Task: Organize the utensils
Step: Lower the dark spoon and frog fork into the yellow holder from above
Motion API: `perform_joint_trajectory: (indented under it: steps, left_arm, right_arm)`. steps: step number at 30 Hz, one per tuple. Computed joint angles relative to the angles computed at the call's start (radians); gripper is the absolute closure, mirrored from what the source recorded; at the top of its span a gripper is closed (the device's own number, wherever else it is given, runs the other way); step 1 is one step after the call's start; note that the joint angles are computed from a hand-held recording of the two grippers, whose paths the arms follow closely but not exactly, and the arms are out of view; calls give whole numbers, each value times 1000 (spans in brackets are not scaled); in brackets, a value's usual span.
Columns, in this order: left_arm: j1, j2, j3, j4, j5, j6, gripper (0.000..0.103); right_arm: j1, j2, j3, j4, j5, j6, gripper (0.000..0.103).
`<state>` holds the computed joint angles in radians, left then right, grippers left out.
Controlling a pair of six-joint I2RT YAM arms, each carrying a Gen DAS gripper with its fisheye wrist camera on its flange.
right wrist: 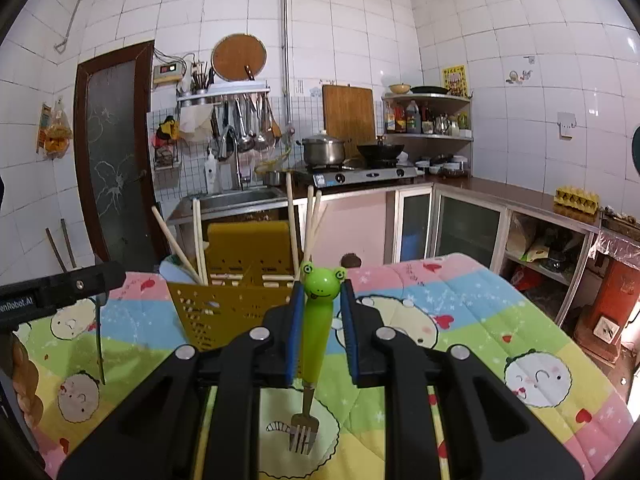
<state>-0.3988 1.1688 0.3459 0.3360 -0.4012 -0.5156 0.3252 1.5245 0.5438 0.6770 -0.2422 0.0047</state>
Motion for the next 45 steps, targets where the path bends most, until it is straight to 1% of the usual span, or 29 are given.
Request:
perform_joint_trajectory:
  steps: [3,6,9,13,16,19,21,23,24,27,29,30,33,34,38,39,42,45]
  left_arm:
    - [20,-60,7,-30,50,-8,66]
    - [21,-104,36,-71,58,-1,66]
    - [24,-120,81,-105,66,12,66]
    - [68,-80,163,-114,117,36,66]
    - [100,-31,222,-103,163,55,66]
    - [108,24,270,-92,148,84,66]
    - [102,64,295,-86,104,112,66]
    - [108,87,309,-73,104,144,66]
    - [119,95,311,-58,133,151,66]
    - [169,95,285,3,268,131,66]
    - [180,101,280,-4,309,127,66]
    - [177,105,275,-1,303,128,66]
    - [139,115,245,8,216,156,66]
    - [135,114,234,15,204,155,66]
    - [122,100,196,20,192,126,66]
    - [111,100,200,2,169,123,66]
    - [91,100,207,-22,125,135,67]
    - [91,84,219,-39,116,143,67]
  right_arm:
    - [-11,-23,13,-19,-20,4,84]
    - [-20,-58,34,-52,-38,11,84]
    - [-26,-91,84,-109,-54,14,84]
    - [-24,-105,176,-178,-61,11,84]
    - [-19,-82,264,-218,-62,21,84]
    - [-20,-43,342,-248,-71,39,84]
    - [-15,-19,378,-258,-70,43,84]
    - [-12,9,407,-262,-69,46,84]
    - [-8,16,413,-264,-67,49,84]
    - [-5,37,424,-265,-74,58,84]
    - [-6,48,426,-270,-81,55,84]
    - [-5,50,421,-272,-80,49,84]
    - [-5,50,407,-273,-77,47,84]
    - [-3,48,402,-275,-76,50,84]
    - [2,30,375,-278,-68,50,84]
    - [5,26,371,-279,-64,48,84]
    - [8,23,371,-283,-55,53,84]
    - [9,24,390,-298,-51,57,84]
